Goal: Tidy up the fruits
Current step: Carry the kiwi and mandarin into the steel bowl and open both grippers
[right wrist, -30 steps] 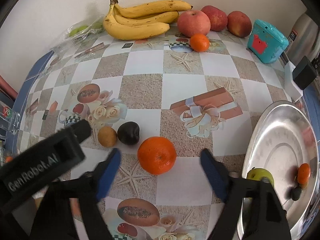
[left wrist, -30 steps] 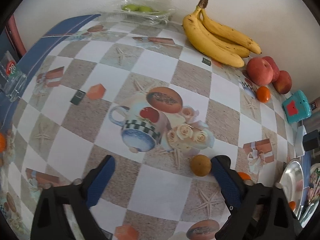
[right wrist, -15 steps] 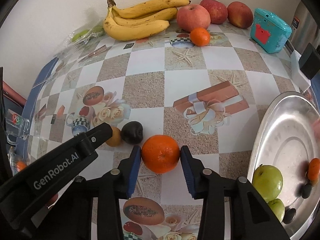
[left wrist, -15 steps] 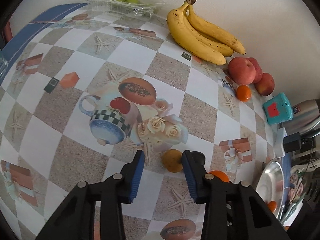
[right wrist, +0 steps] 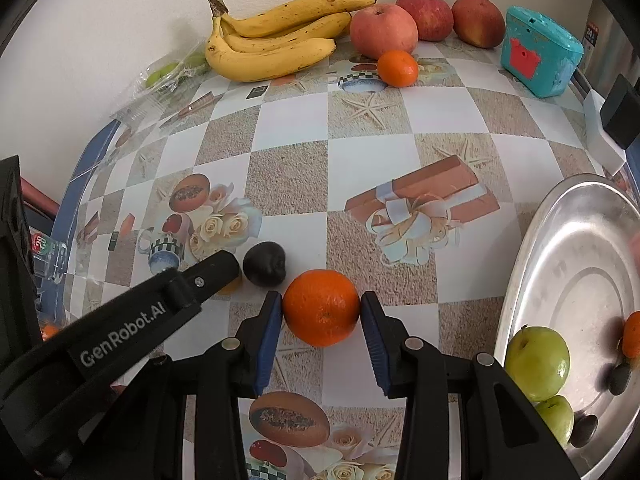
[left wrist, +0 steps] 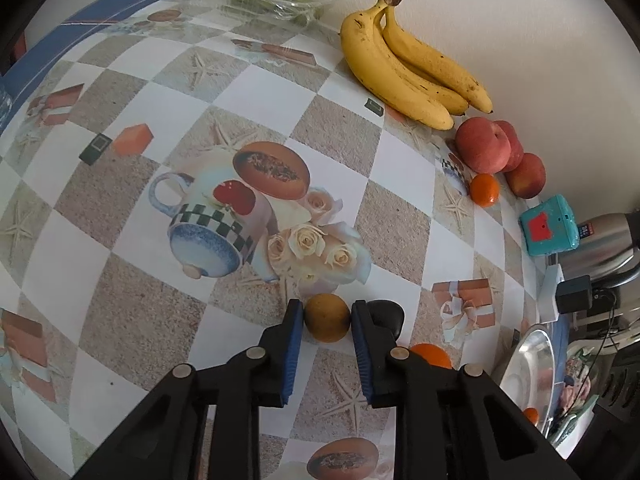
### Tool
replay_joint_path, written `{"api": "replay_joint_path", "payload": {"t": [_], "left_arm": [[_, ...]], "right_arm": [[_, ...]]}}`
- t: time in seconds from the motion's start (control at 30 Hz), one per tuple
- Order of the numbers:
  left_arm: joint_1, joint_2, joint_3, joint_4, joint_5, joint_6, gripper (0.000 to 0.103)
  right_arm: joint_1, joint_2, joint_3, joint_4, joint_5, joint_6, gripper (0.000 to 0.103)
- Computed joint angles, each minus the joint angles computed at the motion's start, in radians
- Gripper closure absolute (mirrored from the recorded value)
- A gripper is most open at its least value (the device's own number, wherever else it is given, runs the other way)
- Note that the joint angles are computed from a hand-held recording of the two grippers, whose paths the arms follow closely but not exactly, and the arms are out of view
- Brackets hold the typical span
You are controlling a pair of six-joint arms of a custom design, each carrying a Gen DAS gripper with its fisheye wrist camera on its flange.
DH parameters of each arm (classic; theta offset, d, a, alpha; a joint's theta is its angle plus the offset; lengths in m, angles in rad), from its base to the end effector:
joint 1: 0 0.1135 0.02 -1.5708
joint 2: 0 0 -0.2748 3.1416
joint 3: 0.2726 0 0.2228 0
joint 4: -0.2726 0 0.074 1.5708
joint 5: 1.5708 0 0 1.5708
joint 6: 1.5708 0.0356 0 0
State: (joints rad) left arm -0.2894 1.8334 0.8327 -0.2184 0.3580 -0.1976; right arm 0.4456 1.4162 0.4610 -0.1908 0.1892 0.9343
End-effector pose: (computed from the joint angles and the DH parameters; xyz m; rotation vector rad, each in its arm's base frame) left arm 0.2788 -0.0960 0.1298 0.2202 2.8162 -0.6167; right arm 0.1793 0.0782 0.1452 0.7044 2.5973 0.1724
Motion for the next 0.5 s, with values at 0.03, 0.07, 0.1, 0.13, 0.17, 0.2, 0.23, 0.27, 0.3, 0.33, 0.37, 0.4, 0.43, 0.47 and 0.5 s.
{"api": "replay_joint_path", "payload": {"t": [0.03,0.07,0.1,0.13,0.17,0.2,0.23,0.27,0.3,0.33,0.37,0.4,0.43,0.47,0.5], "left_arm": [[0.003,-0.003,0.002,-0.004,0.002,0.0,0.076],[0.007,-0.006,0.004,-0.009,0.003,0.0,0.076],[0.01,-0.016,0.006,-0.014,0.0,-0.002,0.076],[0.013,-0.023,0.008,-0.018,-0.001,-0.001,0.077],[0.016,-0.035,0.01,-0.024,-0.004,-0.002,0.077],[0.016,-0.045,0.013,-0.028,-0.006,-0.004,0.077],[0.017,-0.055,0.015,-0.035,-0.01,-0.004,0.077],[0.017,-0.068,0.018,-0.044,-0.016,-0.004,0.077],[0.018,-0.078,0.022,-0.053,-0.02,-0.002,0.077],[0.019,-0.091,0.025,-0.061,-0.026,-0.001,0.077],[0.019,-0.106,0.028,-0.069,-0.031,-0.001,0.077],[0.017,-0.116,0.03,-0.074,-0.035,-0.002,0.077],[0.016,-0.125,0.033,-0.081,-0.038,-0.002,0.077],[0.014,-0.136,0.037,-0.092,-0.043,-0.001,0.077],[0.01,-0.147,0.041,-0.102,-0.05,0.0,0.077]], "right_arm": [[0.0,0.0,0.0,0.001,-0.002,0.002,0.061],[0.0,-0.001,0.0,0.0,-0.003,0.004,0.061],[0.001,-0.002,0.001,-0.003,-0.005,0.005,0.061],[0.001,-0.004,0.003,-0.006,-0.006,0.005,0.061],[0.001,-0.006,0.003,-0.009,-0.006,0.005,0.062],[0.0,-0.011,0.004,-0.015,-0.007,0.004,0.062],[-0.001,-0.019,0.003,-0.019,-0.01,0.002,0.062],[-0.001,-0.027,0.001,-0.021,-0.011,0.002,0.062],[-0.002,-0.038,0.0,-0.027,-0.012,0.002,0.062],[-0.002,-0.048,0.001,-0.035,-0.01,0.002,0.062],[-0.001,-0.061,0.002,-0.047,-0.006,0.002,0.062],[-0.002,-0.074,0.004,-0.059,-0.004,0.0,0.062],[-0.004,-0.088,0.007,-0.072,-0.002,-0.001,0.062],[-0.004,-0.107,0.01,-0.09,0.001,-0.002,0.062],[-0.007,-0.117,0.014,-0.102,0.003,-0.003,0.062]]}}
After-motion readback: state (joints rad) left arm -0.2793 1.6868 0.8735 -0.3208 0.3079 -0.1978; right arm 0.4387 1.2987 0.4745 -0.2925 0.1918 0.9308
